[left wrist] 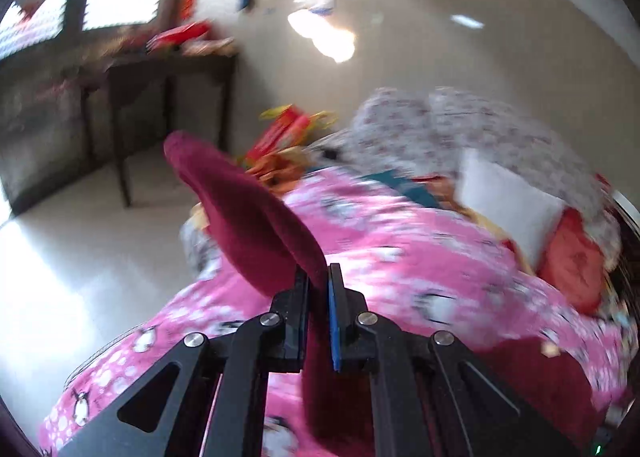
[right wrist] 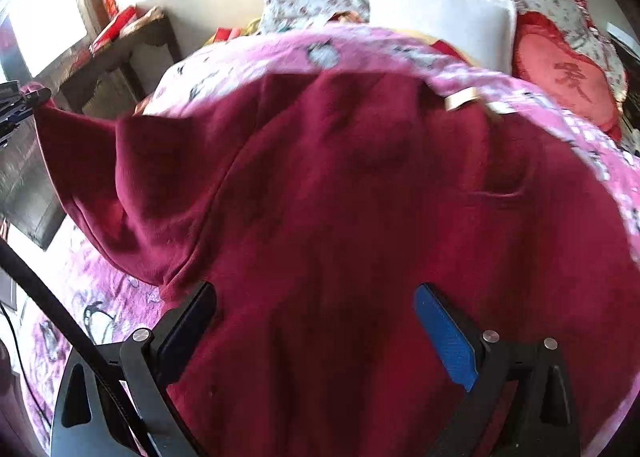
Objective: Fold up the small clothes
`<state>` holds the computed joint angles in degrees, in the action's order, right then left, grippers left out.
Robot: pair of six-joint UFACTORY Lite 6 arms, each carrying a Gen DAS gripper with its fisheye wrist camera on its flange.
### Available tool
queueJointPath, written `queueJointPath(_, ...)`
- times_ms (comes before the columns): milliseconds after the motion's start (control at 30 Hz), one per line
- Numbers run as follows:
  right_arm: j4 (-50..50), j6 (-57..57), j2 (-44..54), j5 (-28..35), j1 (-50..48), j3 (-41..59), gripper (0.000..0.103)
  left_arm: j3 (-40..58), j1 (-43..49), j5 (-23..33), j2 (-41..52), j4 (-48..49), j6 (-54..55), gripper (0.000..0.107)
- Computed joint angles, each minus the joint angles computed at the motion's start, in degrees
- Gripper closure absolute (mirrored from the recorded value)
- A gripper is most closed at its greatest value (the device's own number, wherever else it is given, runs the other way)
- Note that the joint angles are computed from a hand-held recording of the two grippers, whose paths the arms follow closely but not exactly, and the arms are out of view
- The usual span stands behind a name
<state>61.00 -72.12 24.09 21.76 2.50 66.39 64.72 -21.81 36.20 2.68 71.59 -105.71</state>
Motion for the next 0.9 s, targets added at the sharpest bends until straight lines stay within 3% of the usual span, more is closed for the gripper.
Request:
queueJointPath(100,-4.5,1.5,-2.0,2.0,-5.3,0.9,0.002,6.6,-13.4,5.2,4.8,3.8,-0.6,0.099)
queueJointPath(200,-7.6,3.2,-2.6,2.5,-10.8,2.7,0.002,15.6,-21.3,4.0,13.5,3.9,0.7,0.099)
queueJointPath(300,-11.0,6.3,0.9,5.7,-18.2,8.3,0.002,31.7,-25.3,-1.7,29.1,-4.1,9.4,0.099)
queueJointPath(500,-16.0,11.4,8.0,8.5,-28.5,17.3,0.002,60.4,-26.2,-4.0,55.7,-25.5,29.0,0.102)
queueJointPath(567,-16.2,10.9,8.6,9.6,-30.3,18.0,0.002,65.1,-26.0,-3.6,60.5,-31.5,34.9,0.102)
queueJointPath(633,-14.9,9.1,8.1,11.1,-31.8,17.6,0.002,60.2,-26.7,-4.6,57.9,-30.8,32.9,0.102)
queueJointPath(700,-12.8,7.7,7.9,12.6,-31.7,18.0,0.002,48.2,-26.7,-7.8,49.3,-23.3,25.5,0.102)
queueJointPath(767,-9.1,4.8,7.0,15.8,-31.3,17.2,0.002,36.2,-27.1,-8.3,39.8,-14.5,15.8,0.090)
queueJointPath(833,-6.7,4.1,7.1,19.3,-29.7,17.3,0.001,27.4,-26.5,-6.9,32.1,-9.6,10.3,0.038)
queueJointPath(900,-5.2,4.6,8.3,24.4,-27.2,18.4,0.001,17.1,-25.6,-5.1,23.6,-1.1,1.0,0.031)
